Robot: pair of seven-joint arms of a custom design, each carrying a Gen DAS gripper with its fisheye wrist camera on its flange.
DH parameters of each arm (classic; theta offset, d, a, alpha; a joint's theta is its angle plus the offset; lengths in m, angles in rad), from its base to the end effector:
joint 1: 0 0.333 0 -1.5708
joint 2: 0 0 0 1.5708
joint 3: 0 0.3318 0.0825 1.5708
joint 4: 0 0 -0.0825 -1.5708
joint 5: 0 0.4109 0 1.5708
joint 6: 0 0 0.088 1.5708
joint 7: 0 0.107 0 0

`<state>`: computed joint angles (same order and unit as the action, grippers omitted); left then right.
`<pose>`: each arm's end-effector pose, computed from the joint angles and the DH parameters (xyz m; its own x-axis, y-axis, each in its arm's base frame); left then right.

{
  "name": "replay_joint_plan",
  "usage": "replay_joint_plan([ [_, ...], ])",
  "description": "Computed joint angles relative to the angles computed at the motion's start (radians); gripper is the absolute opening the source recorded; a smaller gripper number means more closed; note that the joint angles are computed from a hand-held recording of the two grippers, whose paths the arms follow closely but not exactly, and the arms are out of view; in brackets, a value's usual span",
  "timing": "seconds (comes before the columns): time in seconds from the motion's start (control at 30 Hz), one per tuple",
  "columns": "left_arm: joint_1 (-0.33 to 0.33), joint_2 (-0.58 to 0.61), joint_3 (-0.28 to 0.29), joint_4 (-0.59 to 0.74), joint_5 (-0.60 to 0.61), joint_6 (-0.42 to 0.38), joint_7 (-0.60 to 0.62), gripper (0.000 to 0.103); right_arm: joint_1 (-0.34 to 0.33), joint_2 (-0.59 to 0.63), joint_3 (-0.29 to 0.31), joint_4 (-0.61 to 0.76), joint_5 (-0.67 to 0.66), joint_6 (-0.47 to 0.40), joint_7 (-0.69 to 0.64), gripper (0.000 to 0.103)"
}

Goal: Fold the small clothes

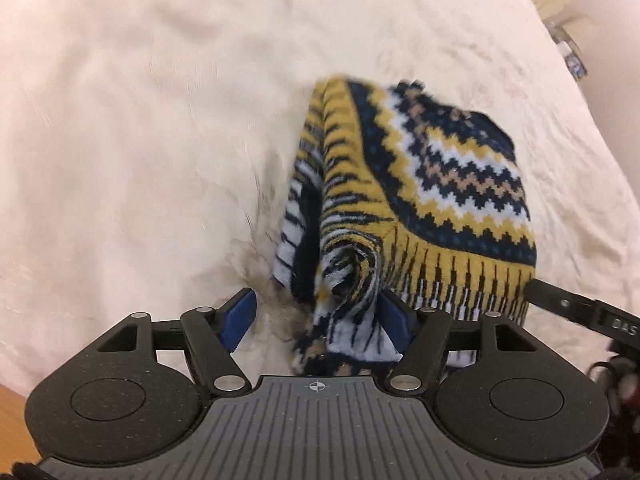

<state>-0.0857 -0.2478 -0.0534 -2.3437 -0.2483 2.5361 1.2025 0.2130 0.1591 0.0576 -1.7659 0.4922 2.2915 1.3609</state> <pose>0.5158 -0.0705 0.4805 0.3175 -0.8879 0.3329 -0.8536 -0.4205 -0.3074 0.6428 0.1870 0.5168 0.2738 -0.8824 -0.3826 -0.9205 -0.1252 -0.3701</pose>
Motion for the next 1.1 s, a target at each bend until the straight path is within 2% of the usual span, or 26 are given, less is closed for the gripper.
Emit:
replay_joint_plan([
  [0.07,0.027,-0.048,-0.043,-0.02,0.127,0.008,-0.071,0.065,0.009,-0.066,0.002,-0.081,-0.019,0.076,-0.024,0.075],
  [0.17,0.039,-0.094,-0.068,-0.028,0.242,0.02,-0.141,0.066,0.022,-0.166,0.004,-0.195,-0.027,0.176,-0.07,0.079],
  [0.2,0.039,-0.119,-0.075,-0.038,0.276,0.029,-0.159,0.068,0.026,-0.198,0.004,-0.231,-0.022,0.212,-0.089,0.083],
  [0.27,0.043,-0.121,-0.104,-0.023,0.352,0.036,-0.217,0.071,0.036,-0.247,0.001,-0.281,0.014,0.264,-0.13,0.101],
  [0.37,0.055,-0.148,-0.15,-0.012,0.487,0.037,-0.3,0.071,0.055,-0.31,-0.007,-0.341,0.066,0.34,-0.189,0.102],
  [0.5,0.057,-0.18,-0.198,0.024,0.636,-0.007,-0.388,0.071,0.075,-0.37,-0.007,-0.399,0.06,0.444,-0.221,0.102],
  [0.63,0.054,-0.185,-0.237,0.085,0.725,-0.104,-0.505,0.071,0.103,-0.411,-0.036,-0.413,0.108,0.465,-0.27,0.102],
  [0.77,0.016,-0.164,-0.227,0.142,0.742,-0.188,-0.551,0.071,0.099,-0.446,-0.029,-0.426,0.095,0.497,-0.27,0.102],
  [0.87,-0.011,-0.148,-0.211,0.168,0.731,-0.22,-0.556,0.071,0.033,-0.469,0.037,-0.447,-0.049,0.547,-0.124,0.102],
  [1.0,-0.035,-0.135,-0.204,0.194,0.71,-0.279,-0.568,0.071,-0.072,-0.496,0.123,-0.456,-0.292,0.539,0.093,0.102],
  [1.03,-0.039,-0.129,-0.205,0.204,0.708,-0.301,-0.569,0.071,-0.07,-0.496,0.119,-0.447,-0.316,0.513,0.112,0.102],
  [1.1,-0.047,-0.12,-0.209,0.217,0.714,-0.335,-0.569,0.071,-0.009,-0.487,0.058,-0.42,-0.272,0.438,0.073,0.102],
])
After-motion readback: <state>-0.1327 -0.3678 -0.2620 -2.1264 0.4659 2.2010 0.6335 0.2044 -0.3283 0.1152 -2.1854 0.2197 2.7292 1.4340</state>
